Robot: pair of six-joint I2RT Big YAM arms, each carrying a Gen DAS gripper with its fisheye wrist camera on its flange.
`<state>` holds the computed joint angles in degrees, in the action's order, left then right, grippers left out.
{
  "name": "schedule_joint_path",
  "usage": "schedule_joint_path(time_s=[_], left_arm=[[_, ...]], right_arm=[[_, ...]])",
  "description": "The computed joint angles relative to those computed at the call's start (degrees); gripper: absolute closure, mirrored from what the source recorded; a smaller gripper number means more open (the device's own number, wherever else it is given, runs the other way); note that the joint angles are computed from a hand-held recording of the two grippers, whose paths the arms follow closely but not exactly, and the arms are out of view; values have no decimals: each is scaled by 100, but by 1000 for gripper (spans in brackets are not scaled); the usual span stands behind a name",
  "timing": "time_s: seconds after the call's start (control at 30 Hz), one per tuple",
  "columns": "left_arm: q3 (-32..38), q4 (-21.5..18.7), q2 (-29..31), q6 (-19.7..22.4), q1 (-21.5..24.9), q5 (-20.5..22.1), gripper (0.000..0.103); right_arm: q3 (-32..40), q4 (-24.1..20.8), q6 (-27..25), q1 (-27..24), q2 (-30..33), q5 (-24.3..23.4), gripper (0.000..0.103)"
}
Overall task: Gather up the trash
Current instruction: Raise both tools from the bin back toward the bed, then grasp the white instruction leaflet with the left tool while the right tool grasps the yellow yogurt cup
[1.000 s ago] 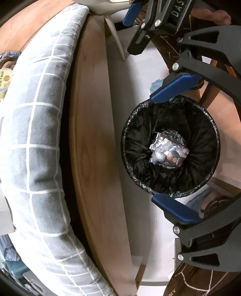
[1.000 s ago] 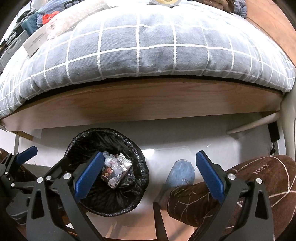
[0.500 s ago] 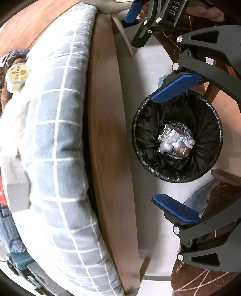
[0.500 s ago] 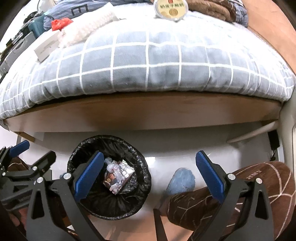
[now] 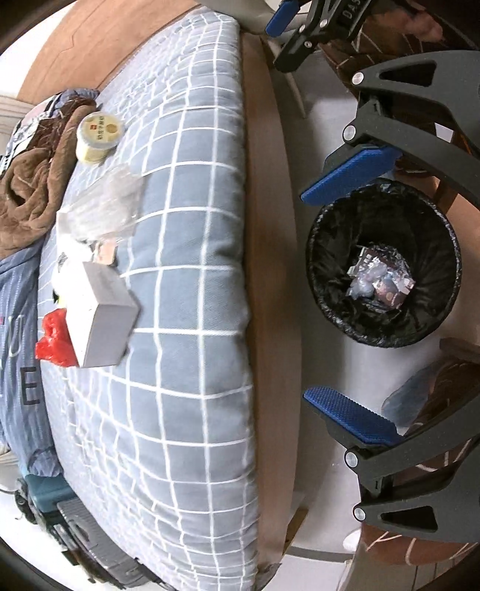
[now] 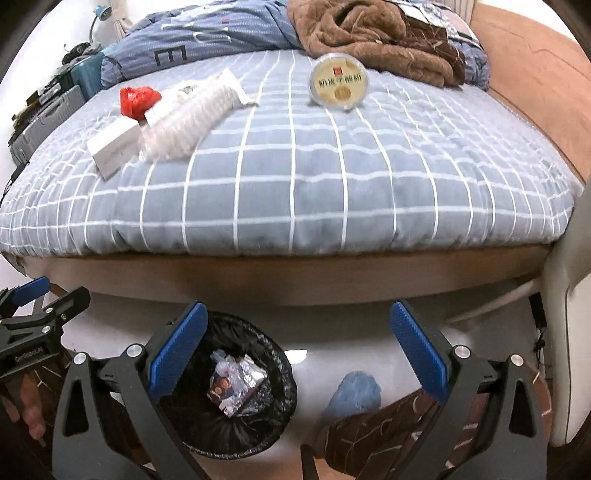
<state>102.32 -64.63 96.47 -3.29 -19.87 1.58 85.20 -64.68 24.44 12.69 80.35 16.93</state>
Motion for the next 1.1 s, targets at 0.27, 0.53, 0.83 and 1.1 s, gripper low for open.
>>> schedule_joint_path(time_s=[0.27,0.53,0.83,1.1], left_arm=[[763,-76,441,-79,137,-18,6],[1911,-308,1062,-86,165,-67,6],[3735,-936,2145,71,217,-59,6],[5729,-1936,3332,181,251,-53,6]], right_arm=[[480,169,-321,-175,244,70,7],[1062,312,-614,-393,642,21,7],[1982,398,-978,-812,1371,-61,7],[3325,48,-941,-1241,2374,-324,7]])
